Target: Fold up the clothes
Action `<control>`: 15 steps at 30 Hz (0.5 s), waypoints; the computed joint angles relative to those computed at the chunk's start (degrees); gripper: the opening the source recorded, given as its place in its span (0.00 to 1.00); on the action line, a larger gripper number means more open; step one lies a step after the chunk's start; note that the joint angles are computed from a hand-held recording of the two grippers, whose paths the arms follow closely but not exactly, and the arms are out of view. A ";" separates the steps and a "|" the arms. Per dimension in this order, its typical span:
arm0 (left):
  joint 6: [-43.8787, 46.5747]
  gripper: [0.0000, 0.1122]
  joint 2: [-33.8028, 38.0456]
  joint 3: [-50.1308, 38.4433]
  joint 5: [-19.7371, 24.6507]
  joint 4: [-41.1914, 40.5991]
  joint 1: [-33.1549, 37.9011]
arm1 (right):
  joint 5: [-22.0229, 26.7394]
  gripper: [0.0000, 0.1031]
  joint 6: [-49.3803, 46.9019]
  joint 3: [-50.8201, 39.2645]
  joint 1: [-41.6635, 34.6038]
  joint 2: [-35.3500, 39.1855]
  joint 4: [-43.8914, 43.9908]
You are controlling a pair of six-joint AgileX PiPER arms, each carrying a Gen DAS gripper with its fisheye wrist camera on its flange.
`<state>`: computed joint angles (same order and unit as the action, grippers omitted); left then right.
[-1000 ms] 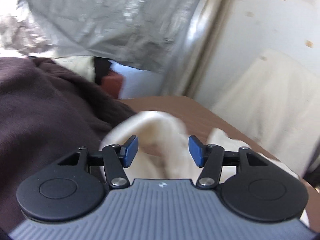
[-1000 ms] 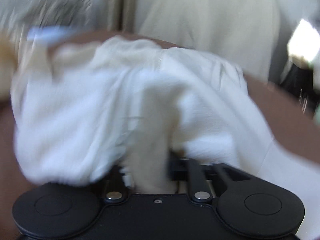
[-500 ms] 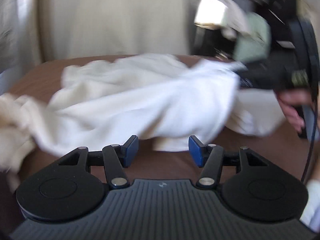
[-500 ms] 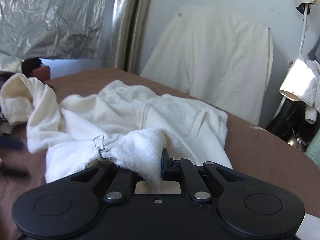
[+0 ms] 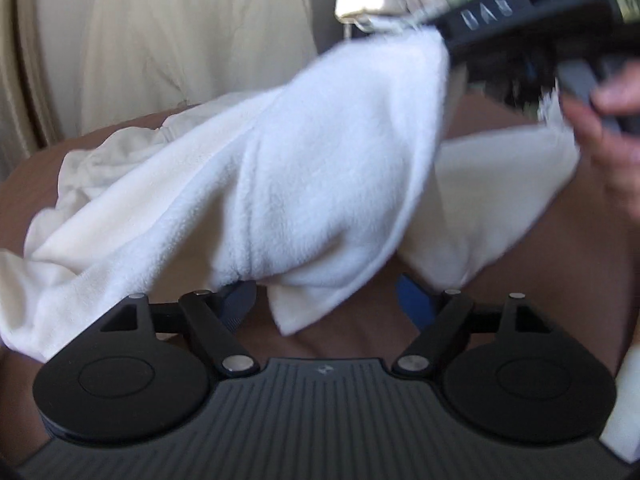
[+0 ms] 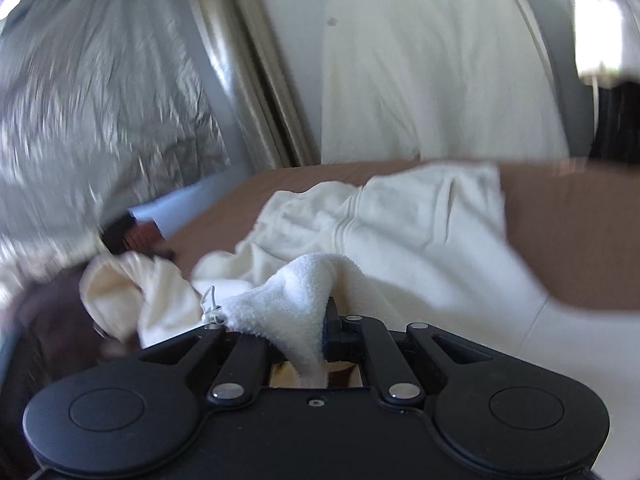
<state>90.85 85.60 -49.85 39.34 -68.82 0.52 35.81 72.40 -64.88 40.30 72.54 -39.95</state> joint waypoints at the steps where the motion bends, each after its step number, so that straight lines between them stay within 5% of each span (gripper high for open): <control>1: -2.54 0.67 0.50 -0.31 0.19 -0.97 0.29 | -2.23 0.06 -0.27 1.31 -1.27 -0.68 1.97; 2: -5.49 0.59 1.35 -1.20 0.96 -0.38 0.72 | -4.00 0.06 -0.64 2.54 -2.30 -1.25 3.60; 3: -8.61 0.21 2.68 -2.87 3.11 1.77 1.64 | -4.19 0.06 -0.39 3.53 -2.34 -1.51 3.30; 4: -11.66 0.07 3.73 -3.99 3.57 3.28 1.77 | -4.32 0.06 -0.36 4.53 -2.34 -1.72 3.14; 8: -9.38 0.07 -3.73 2.21 -7.96 0.97 0.86 | -2.13 0.06 -4.49 8.31 -0.85 -2.18 6.85; 10: -8.77 0.07 -11.88 6.53 -4.82 -4.17 6.67 | -0.88 0.06 -3.21 10.51 3.17 -3.69 5.02; 12: -11.65 0.07 -17.94 8.86 3.65 -5.36 15.81 | 2.72 0.05 -3.64 10.37 10.66 -4.60 2.47; 15: -22.56 0.07 -17.86 8.08 9.52 3.20 21.36 | 18.00 0.06 -10.51 2.65 24.98 2.48 -1.32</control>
